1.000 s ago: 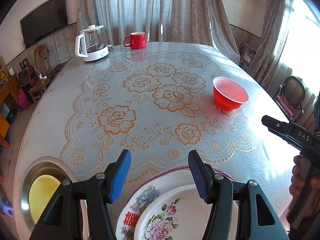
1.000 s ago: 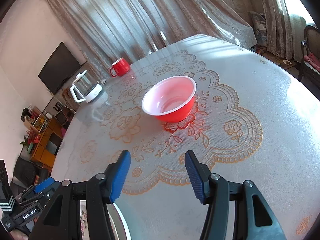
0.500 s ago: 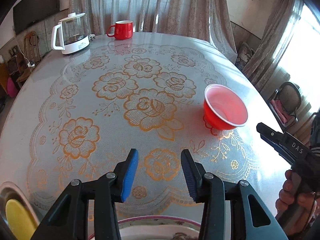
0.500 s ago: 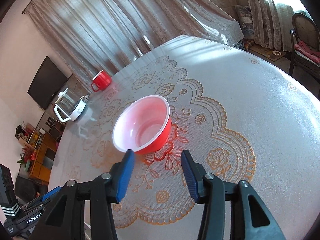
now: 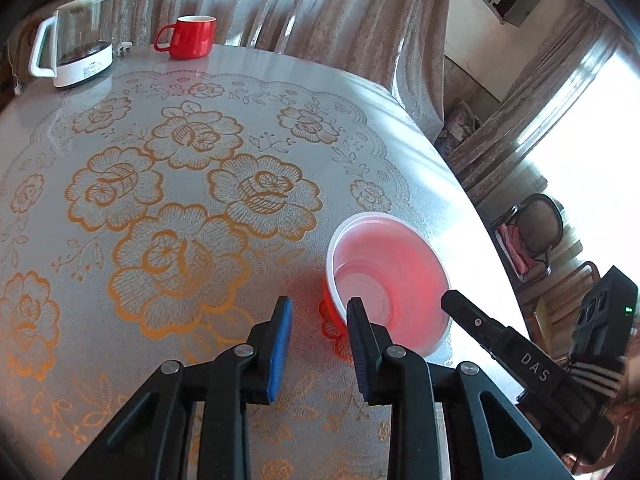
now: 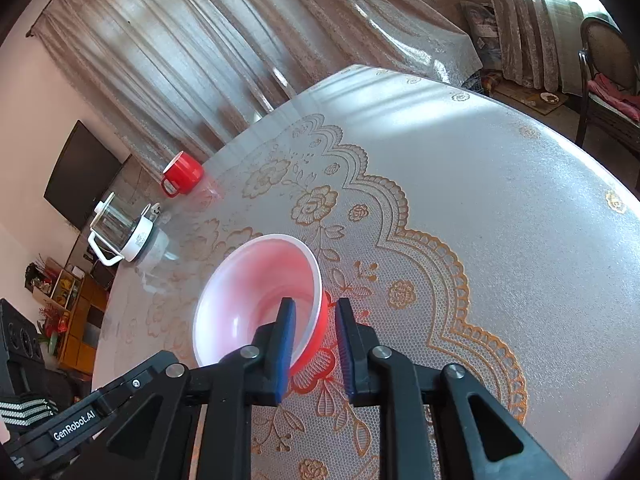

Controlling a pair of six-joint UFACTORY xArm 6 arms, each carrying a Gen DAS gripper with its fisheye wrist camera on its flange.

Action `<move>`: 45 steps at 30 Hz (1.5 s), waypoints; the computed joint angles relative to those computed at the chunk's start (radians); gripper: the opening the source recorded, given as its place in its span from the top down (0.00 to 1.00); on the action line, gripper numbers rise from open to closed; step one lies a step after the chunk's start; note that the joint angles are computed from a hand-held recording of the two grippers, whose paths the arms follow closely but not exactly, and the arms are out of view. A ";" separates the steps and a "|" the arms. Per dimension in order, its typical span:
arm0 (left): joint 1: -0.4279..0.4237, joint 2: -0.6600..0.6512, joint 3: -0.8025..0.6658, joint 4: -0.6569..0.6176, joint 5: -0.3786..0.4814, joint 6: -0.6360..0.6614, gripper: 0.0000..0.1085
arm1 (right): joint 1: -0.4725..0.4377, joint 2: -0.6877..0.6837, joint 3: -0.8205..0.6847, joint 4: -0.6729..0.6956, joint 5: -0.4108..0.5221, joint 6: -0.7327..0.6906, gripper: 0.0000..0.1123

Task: Organize plates and bowls
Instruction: 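Grasp the pink-and-red bowl rim with the left tool and lift, then carry the pink-and-red bowl with the left tool over the steel bowl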

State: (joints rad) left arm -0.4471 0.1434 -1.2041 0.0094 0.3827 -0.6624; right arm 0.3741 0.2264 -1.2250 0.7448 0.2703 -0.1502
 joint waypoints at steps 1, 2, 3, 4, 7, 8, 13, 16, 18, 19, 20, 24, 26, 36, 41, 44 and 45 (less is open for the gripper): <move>-0.001 0.020 -0.018 -0.018 0.002 0.015 0.74 | -0.001 0.009 -0.009 0.000 0.007 0.000 0.85; -0.004 0.038 -0.037 -0.045 0.009 0.045 0.74 | 0.000 0.019 -0.018 0.002 0.012 -0.003 0.87; -0.007 0.050 -0.051 -0.043 0.020 0.051 0.77 | 0.001 0.025 -0.023 0.005 0.016 -0.011 0.88; -0.012 0.057 -0.056 -0.042 0.023 0.053 0.80 | 0.003 0.030 -0.027 0.003 0.021 -0.015 0.89; -0.024 0.046 -0.044 -0.012 0.016 0.048 0.88 | 0.008 0.022 -0.017 0.030 0.024 -0.045 0.91; -0.026 0.036 -0.035 0.016 0.014 0.034 0.88 | 0.010 0.014 -0.005 0.007 0.014 -0.030 0.91; -0.029 -0.052 0.052 0.049 0.017 -0.002 0.89 | 0.019 -0.025 0.029 0.113 0.033 -0.111 0.91; -0.029 -0.123 0.126 0.050 0.019 -0.033 0.89 | 0.035 -0.070 0.067 0.183 0.041 -0.180 0.91; -0.029 -0.172 0.174 0.082 0.025 -0.072 0.89 | 0.051 -0.099 0.094 0.193 0.040 -0.195 0.91; -0.030 -0.196 0.196 0.108 0.025 -0.093 0.89 | 0.059 -0.112 0.106 0.207 0.041 -0.207 0.91; -0.033 -0.221 0.216 0.139 0.032 -0.116 0.89 | 0.069 -0.121 0.113 0.219 0.040 -0.215 0.91; -0.045 -0.335 0.294 0.262 0.073 -0.209 0.88 | 0.104 -0.154 0.143 0.258 0.042 -0.224 0.91; -0.048 -0.401 0.341 0.327 0.084 -0.256 0.88 | 0.128 -0.175 0.160 0.257 0.031 -0.225 0.91; -0.032 -0.667 0.540 0.397 0.122 -0.344 0.88 | 0.237 -0.249 0.206 0.295 0.019 -0.241 0.91; -0.023 -0.795 0.624 0.411 0.151 -0.371 0.88 | 0.293 -0.264 0.213 0.254 0.006 -0.213 0.91; -0.023 -0.866 0.664 0.432 0.172 -0.394 0.88 | 0.321 -0.264 0.209 0.222 0.000 -0.185 0.91; -0.027 -0.887 0.674 0.450 0.185 -0.410 0.88 | 0.331 -0.264 0.209 0.211 -0.003 -0.175 0.91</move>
